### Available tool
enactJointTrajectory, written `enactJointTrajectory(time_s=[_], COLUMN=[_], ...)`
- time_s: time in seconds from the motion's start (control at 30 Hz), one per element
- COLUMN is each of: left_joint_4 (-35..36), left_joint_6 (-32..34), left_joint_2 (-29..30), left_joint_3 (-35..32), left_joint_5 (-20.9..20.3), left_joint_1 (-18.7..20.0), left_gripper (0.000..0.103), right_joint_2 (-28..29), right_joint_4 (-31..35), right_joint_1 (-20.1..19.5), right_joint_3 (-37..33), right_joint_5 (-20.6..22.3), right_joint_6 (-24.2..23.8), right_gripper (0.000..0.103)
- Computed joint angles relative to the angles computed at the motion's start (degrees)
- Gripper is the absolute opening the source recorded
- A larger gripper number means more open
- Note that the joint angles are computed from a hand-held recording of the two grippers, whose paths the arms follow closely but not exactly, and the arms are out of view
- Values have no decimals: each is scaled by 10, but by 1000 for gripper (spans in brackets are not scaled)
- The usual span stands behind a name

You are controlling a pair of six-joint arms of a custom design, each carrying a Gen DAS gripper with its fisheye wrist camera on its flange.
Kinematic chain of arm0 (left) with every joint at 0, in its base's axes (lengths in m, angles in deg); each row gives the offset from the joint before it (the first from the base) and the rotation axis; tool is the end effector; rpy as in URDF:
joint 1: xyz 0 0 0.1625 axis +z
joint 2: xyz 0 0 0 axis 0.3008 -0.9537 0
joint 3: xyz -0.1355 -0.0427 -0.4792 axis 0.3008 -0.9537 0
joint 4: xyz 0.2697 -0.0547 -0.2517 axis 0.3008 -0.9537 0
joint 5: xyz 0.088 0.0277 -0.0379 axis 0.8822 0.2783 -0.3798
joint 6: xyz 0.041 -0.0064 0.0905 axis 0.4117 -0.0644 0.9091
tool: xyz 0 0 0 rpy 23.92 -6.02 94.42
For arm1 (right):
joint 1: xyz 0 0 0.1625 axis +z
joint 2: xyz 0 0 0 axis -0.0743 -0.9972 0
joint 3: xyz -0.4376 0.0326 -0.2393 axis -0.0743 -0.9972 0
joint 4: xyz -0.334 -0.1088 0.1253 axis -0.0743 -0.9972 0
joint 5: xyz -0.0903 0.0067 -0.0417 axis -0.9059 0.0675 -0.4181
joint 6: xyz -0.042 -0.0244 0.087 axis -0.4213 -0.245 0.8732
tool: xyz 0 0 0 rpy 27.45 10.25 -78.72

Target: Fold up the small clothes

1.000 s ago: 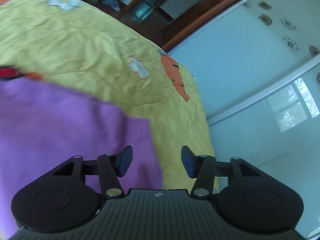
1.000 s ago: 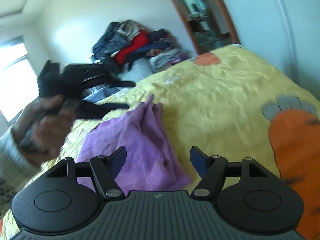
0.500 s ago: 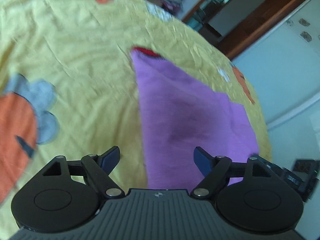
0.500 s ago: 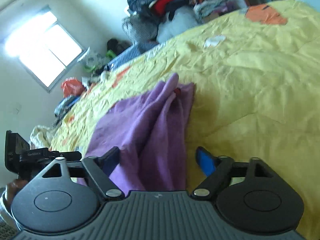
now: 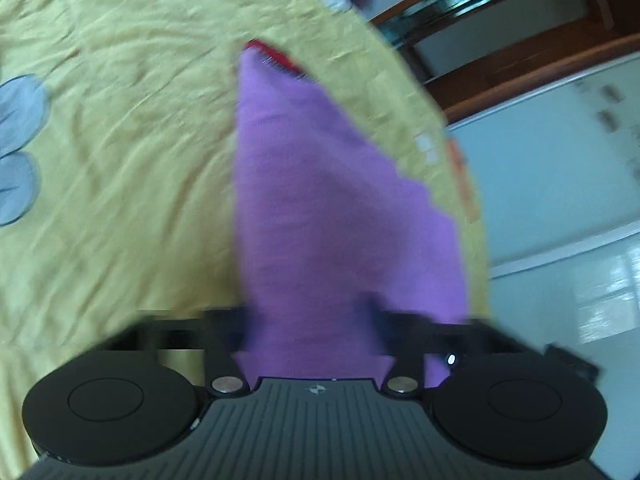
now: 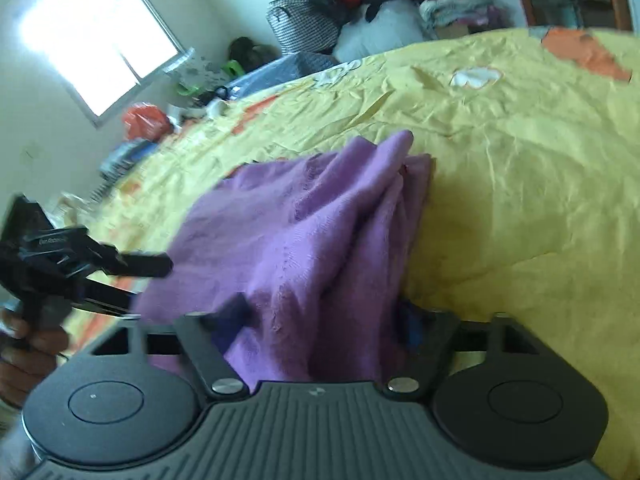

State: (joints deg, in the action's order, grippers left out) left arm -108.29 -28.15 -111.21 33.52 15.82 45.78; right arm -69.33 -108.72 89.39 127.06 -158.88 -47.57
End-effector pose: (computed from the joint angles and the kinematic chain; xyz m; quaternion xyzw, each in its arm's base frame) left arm -0.1649 -0.7230 0.1483 -0.1473 0.9340 -0.3199 0.0607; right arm 0.0745 -0.8008 0.2358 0.2876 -0.9294 0.2272 0.0427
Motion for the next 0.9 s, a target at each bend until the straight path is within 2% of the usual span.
enactJointTrajectory(time_s=[0.07,0.1,0.17,0.3,0.53,0.63,0.67,0.7,0.73,0.77,0.8,0.83,0.87,0.9], left_joint_4=[39,70,121,169,167,173,169,171,184,213,227,217,210,190], left_joint_6=[39,66,110,124,89,50,38,17,-11,-51,-90,-119,-143,-160], left_joint_2=[1,6,16,7,-66,-105,-116,-123,-127,-131,-137,-142,-146,-152], left_joint_3=[-11,-23,-49,-61,20,71,91,111,128,143,165,196,224,255], left_joint_5=[45,79,134,166,188,186,184,187,191,185,169,163,167,173], left_joint_1=[-16,-29,-52,-79,-131,-158,-166,-172,-175,-175,-169,-166,-166,-168], left_gripper=[32,29,25,24,24,24,25,30,41,54,76,76,72,70], right_joint_2=[-1,-2,-8,-34,-97,-138,-150,-160,-162,-154,-138,-121,-116,-124], right_joint_4=[-5,-3,-46,-83,-133,-137,-156,-185,-225,-269,-302,-352,-404,-431], right_joint_1=[7,9,19,31,56,57,58,57,55,56,60,57,49,40], right_joint_3=[7,10,34,75,162,216,242,271,299,320,329,341,361,387], right_joint_5=[-17,-15,-35,-15,25,55,51,49,45,19,-31,-75,-95,-91], right_joint_6=[7,8,1,25,33,60,71,75,56,28,7,2,8,16], right_gripper=[28,26,21,20,20,20,23,24,30,62,85,94,95,95])
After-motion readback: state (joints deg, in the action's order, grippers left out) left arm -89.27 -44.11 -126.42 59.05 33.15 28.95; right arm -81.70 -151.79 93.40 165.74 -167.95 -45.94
